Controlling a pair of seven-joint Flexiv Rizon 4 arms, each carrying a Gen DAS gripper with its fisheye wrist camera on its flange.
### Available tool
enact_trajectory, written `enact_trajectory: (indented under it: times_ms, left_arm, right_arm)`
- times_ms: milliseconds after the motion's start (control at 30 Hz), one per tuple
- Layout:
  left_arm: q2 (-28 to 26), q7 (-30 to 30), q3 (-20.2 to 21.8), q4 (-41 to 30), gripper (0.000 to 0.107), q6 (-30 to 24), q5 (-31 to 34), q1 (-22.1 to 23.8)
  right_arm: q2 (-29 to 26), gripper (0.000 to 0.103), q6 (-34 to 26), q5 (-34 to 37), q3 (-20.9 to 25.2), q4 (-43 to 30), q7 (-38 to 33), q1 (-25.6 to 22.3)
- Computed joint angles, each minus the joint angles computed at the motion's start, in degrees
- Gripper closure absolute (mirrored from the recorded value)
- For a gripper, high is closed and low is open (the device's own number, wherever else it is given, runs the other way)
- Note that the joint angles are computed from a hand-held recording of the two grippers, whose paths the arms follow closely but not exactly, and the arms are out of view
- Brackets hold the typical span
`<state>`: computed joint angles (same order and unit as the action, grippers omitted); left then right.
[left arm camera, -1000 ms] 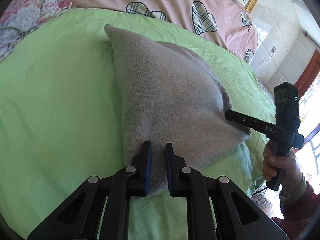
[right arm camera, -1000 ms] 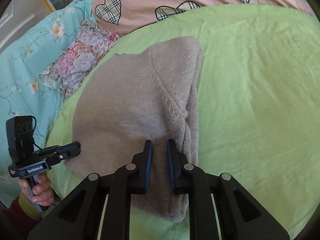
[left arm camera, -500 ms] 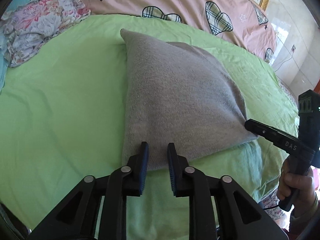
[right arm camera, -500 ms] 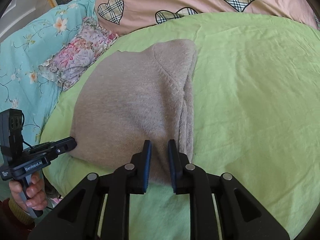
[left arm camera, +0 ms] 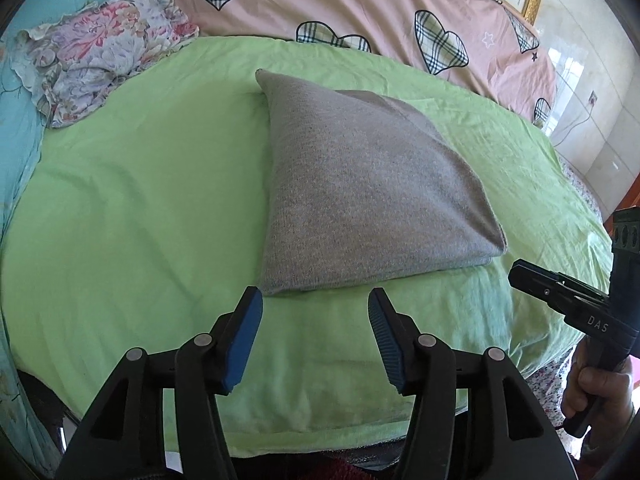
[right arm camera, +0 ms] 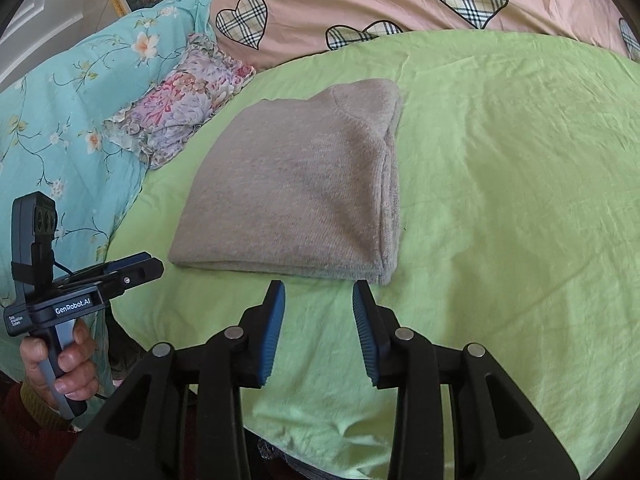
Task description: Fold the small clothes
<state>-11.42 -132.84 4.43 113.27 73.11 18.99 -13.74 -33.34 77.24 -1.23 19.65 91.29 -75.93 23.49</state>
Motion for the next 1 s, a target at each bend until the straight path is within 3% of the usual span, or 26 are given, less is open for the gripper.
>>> enact_trajectory:
  times_ms: [167,300,367,567,767,833,900,1000]
  left_arm:
    - [0.74,-2.21,0.65,-0.28,0.049,-1.42,2.49,-0.57]
    - [1.63,-5.44,1.04,-0.98,0.037,-3.91,6.38,-1.03]
    - [2.02,-6.69,0.78,-1.07,0.037,-4.94,7.83,-0.81]
    - [1.75,-3.87,-0.61,0.22,0.036,-2.36,4.41,2.19]
    - [-4.07,2.32,-0.11,-6.14,0.036,0.04,-1.72,4.56]
    - [-6.47,6.36,-1.36,-8.05,0.036,1.26,-6.78,6.48]
    - [-8.93,9.04,-1.48,-10.8,0.036,0.47,-10.83,7.26]
    - [-12.27,12.12,-0.97,-14.72,0.036,-1.08,-15.14,7.79]
  right_arm:
    - [0.51,0.061,0.26,-0.49,-0.51,0.53,0.47,0.74]
    - [0.55,0.048,-0.4,-0.82,-0.4,0.41,0.47,1.05]
    - [0.5,0.044,-0.44,-0.93,-0.33,0.4,0.28,1.15]
    - [-0.52,0.042,-0.93,-0.46,0.07,-1.92,-0.23,0.72]
    - [-6.83,0.042,-0.9,2.05,0.85,-12.11,0.22,-1.37]
    - [-10.58,0.045,-2.83,4.08,2.88,-18.02,0.21,-2.97]
    - [-13.74,0.057,-6.11,5.88,3.5,-23.64,1.35,-3.38]
    - [-18.03,0.057,-10.95,9.02,5.1,-31.51,0.63,-3.77]
